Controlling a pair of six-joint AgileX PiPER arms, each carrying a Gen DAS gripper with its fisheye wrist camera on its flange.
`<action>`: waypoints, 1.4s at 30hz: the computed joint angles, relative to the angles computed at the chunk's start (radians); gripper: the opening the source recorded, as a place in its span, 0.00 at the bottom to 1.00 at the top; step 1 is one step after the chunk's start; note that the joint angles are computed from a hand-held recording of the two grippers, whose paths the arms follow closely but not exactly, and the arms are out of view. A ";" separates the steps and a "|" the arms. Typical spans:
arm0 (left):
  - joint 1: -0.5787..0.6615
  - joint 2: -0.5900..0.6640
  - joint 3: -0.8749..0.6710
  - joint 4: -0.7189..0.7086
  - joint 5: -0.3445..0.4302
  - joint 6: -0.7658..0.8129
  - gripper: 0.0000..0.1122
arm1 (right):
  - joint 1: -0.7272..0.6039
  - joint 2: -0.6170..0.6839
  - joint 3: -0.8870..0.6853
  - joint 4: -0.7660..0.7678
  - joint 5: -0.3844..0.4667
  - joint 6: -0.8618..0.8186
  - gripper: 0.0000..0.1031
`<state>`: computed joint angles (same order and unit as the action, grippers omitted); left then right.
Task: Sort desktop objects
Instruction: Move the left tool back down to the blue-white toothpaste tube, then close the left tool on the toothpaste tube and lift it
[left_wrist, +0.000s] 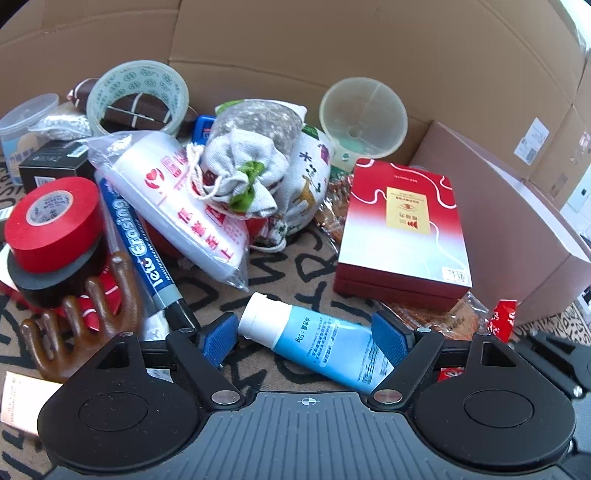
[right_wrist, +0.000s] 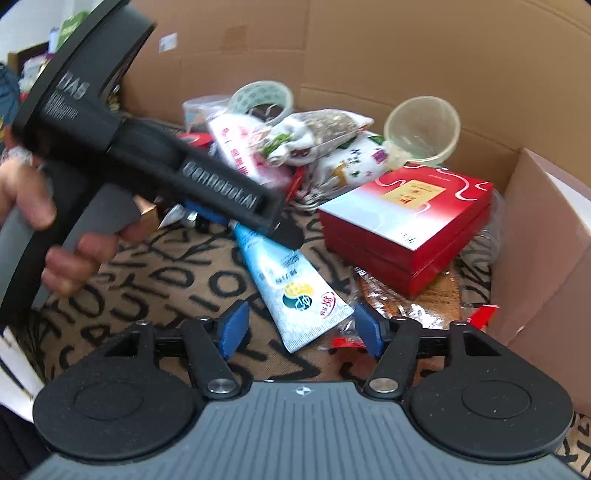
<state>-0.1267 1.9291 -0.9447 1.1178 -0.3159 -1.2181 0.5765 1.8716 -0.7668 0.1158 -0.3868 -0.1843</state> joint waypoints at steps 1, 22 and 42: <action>-0.003 0.002 -0.002 0.000 0.002 0.001 0.78 | 0.000 0.008 -0.008 0.016 -0.003 -0.018 0.71; -0.008 -0.001 0.000 0.001 0.014 -0.018 0.78 | -0.001 0.075 -0.090 0.090 0.015 -0.160 0.65; 0.042 -0.025 0.029 0.277 -0.108 -0.340 0.62 | 0.094 -0.065 0.088 0.089 -0.009 -0.136 0.52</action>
<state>-0.0850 1.9040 -0.9156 1.3944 -0.4235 -1.5578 0.6700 1.8063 -0.6784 0.2053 -0.3959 -0.3201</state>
